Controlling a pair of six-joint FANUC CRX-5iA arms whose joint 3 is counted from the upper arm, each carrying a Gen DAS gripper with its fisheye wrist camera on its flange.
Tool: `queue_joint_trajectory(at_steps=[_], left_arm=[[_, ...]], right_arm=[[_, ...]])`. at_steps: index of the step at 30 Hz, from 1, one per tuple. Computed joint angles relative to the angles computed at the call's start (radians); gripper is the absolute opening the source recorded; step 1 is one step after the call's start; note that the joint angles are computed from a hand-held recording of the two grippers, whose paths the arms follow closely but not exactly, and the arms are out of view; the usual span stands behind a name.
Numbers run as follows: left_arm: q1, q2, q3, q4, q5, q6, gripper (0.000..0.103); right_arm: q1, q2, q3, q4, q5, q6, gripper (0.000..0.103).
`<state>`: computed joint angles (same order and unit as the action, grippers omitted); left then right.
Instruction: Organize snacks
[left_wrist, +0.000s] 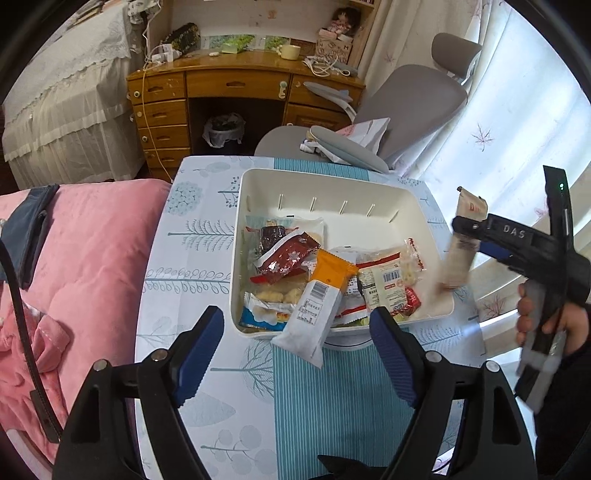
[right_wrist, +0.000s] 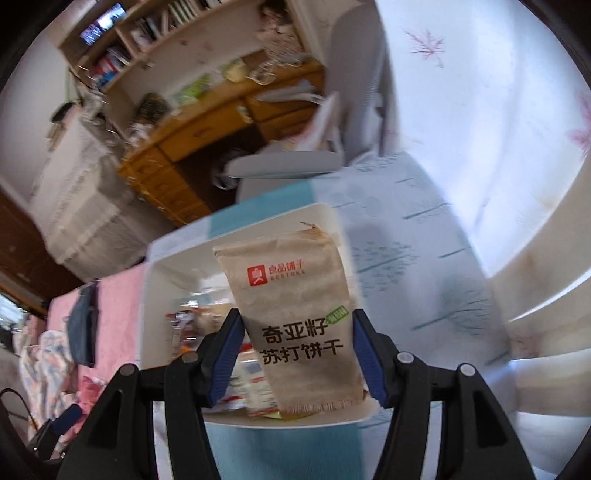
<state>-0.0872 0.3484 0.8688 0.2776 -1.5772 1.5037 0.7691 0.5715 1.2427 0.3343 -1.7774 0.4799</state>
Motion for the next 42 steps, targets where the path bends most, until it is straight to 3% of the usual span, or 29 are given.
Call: queue_joint_trajectory(at_steps=[3, 5, 10, 14, 19, 25, 31, 35, 39, 42], left_arm=[[-0.005, -0.046, -0.049, -0.009, 0.025, 0.002, 0.082], [-0.004, -0.091, -0.104, -0.006, 0.048, 0.004, 0.082], [-0.004, -0.214, -0.225, -0.022, 0.074, 0.016, 0.082], [0.000, -0.333, -0.340, -0.031, 0.122, 0.021, 0.086], [0.003, -0.395, -0.371, 0.005, 0.090, 0.072, 0.086], [-0.040, -0.423, -0.332, -0.003, 0.067, 0.122, 0.088], [-0.139, -0.333, -0.146, -0.136, -0.047, 0.219, 0.088], [-0.153, -0.294, -0.098, -0.121, -0.075, 0.295, 0.089], [-0.198, -0.253, -0.044, -0.170, -0.105, 0.304, 0.094], [-0.192, -0.233, -0.029, -0.145, -0.123, 0.300, 0.095]], right_arm=[[0.018, -0.090, -0.165, 0.004, 0.108, -0.037, 0.061], [0.043, -0.119, -0.201, 0.026, 0.126, -0.054, 0.070], [0.137, -0.250, -0.387, 0.095, 0.177, -0.121, 0.078], [0.238, -0.329, -0.496, 0.156, 0.162, -0.161, 0.084], [0.359, -0.415, -0.597, 0.192, 0.128, -0.259, 0.089], [0.446, -0.415, -0.525, 0.171, 0.032, -0.207, 0.098], [0.437, -0.403, -0.447, 0.098, -0.008, -0.137, 0.099], [0.418, -0.344, -0.306, 0.088, -0.073, -0.009, 0.103], [0.385, -0.303, -0.205, 0.033, -0.117, 0.062, 0.103], [0.376, -0.231, -0.069, 0.006, -0.210, 0.095, 0.103]])
